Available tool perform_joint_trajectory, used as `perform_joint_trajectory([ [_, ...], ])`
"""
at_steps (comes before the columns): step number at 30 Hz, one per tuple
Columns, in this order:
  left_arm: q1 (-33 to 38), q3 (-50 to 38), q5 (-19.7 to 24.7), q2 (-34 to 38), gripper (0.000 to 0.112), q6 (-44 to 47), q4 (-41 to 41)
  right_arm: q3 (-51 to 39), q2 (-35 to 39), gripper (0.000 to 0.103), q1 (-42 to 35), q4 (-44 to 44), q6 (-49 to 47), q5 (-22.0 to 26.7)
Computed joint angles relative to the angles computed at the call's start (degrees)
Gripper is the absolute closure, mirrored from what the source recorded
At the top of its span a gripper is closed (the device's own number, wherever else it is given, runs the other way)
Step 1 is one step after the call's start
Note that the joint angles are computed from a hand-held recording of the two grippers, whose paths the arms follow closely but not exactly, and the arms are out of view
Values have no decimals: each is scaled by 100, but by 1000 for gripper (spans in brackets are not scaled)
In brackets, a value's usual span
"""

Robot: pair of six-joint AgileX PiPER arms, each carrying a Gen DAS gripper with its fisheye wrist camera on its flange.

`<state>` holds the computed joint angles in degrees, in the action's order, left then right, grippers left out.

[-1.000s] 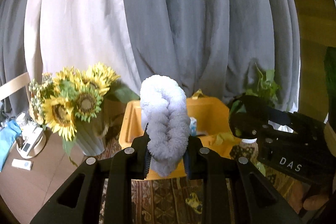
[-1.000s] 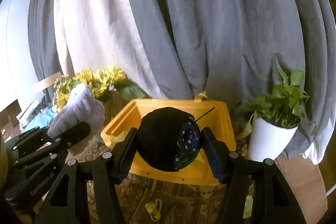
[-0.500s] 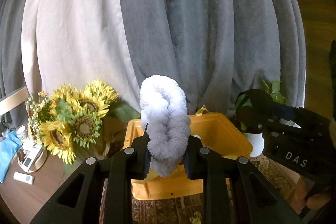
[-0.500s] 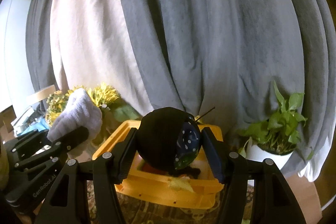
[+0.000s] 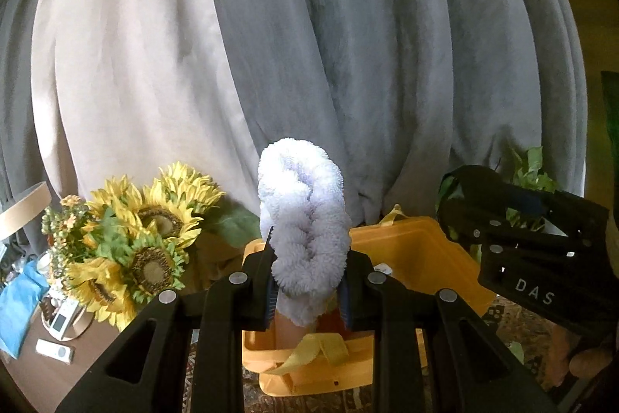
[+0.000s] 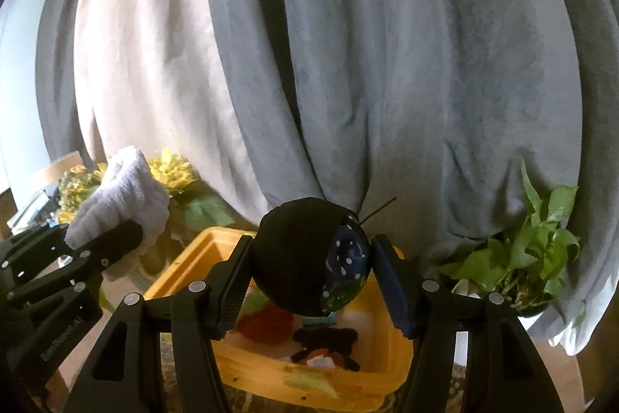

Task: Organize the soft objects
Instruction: 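Carry white ring with left gripper while right gripper carries black plush over the crate, then open both grippers dropping the ring and black plush into the crate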

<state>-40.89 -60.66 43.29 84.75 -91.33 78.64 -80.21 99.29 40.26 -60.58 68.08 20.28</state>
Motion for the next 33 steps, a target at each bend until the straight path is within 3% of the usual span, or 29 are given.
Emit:
perform_joint_trajectory([
  [15, 867, -1190, -697, 1216, 87, 1685, -1459, -1416, 1254, 41, -614, 3239, -3485, 376],
  [24, 1049, -1478, -798, 1678, 86, 2567, -2220, -2011, 1843, 41, -721, 4288, -4754, 908],
  [28, 1206, -1623, -933, 1849, 85, 3223, -2952, -2222, 2028, 41, -779, 4643, -5145, 1110],
  [31, 1263, -1645, -1002, 1924, 80, 3521, -3283, -2378, 2136, 40, -831, 4928, -5420, 1259],
  [33, 1232, -1627, -999, 1929, 63, 3490, -3238, -2366, 2163, 40, -823, 4884, -5420, 1214],
])
